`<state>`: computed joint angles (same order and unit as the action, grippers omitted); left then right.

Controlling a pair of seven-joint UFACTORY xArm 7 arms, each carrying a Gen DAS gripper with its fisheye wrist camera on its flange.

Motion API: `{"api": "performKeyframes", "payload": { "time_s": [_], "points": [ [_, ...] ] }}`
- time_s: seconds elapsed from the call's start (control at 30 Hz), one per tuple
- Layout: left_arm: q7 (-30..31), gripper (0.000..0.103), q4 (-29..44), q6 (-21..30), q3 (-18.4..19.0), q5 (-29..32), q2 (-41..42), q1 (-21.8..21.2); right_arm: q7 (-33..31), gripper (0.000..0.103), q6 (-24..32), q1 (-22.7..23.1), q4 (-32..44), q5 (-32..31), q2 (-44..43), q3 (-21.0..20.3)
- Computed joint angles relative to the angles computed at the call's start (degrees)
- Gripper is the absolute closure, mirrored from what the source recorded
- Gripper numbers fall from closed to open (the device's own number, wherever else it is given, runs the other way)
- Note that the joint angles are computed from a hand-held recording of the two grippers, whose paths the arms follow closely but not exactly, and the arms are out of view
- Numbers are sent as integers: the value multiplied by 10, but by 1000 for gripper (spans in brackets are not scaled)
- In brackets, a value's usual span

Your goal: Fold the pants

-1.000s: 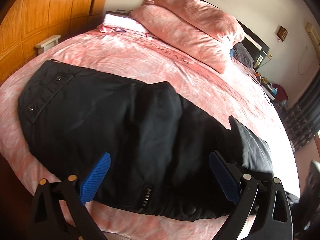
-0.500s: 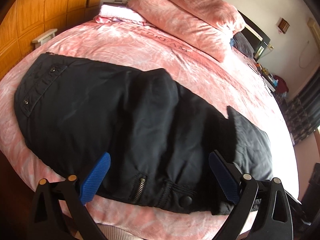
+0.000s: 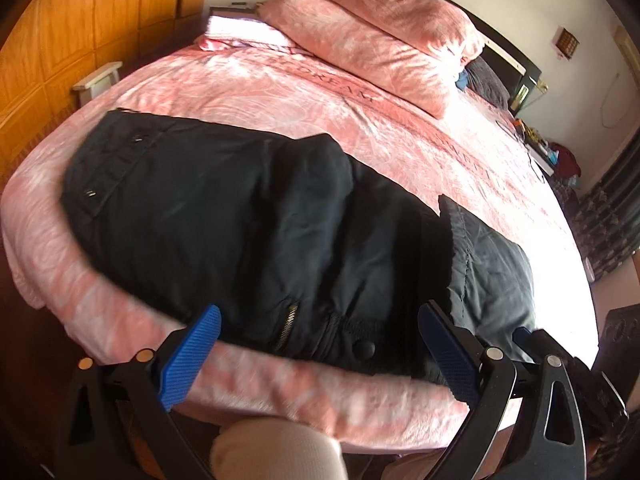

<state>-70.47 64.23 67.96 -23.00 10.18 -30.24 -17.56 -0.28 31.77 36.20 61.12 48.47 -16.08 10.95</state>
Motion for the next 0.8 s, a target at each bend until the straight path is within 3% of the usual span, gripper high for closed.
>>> {"api": "performKeyframes", "payload": {
  "time_s": [0.1, 0.27, 0.43, 0.67, 0.8],
  "points": [
    [-10, 4, -9, 16, -1, 1, -28, 1, 25, 37, 1, -4, 6, -13, -2, 5],
    [-15, 4, -50, -11, 10, -18, -66, 5, 77, 37, 4, -16, 8, -89, -16, 19],
    [19, 4, -72, -42, 25, -41, -52, 2, 114, 37, 14, -15, -1, -128, -24, 21],
    [84, 4, -74, -46, 37, -40, -6, -4, 155, 37, 51, -19, 40, -245, 22, 54],
    [100, 4, -86, -44, 48, -44, -6, -5, 190, 37, 69, -20, 75, -344, 61, 83]
  ]
}}
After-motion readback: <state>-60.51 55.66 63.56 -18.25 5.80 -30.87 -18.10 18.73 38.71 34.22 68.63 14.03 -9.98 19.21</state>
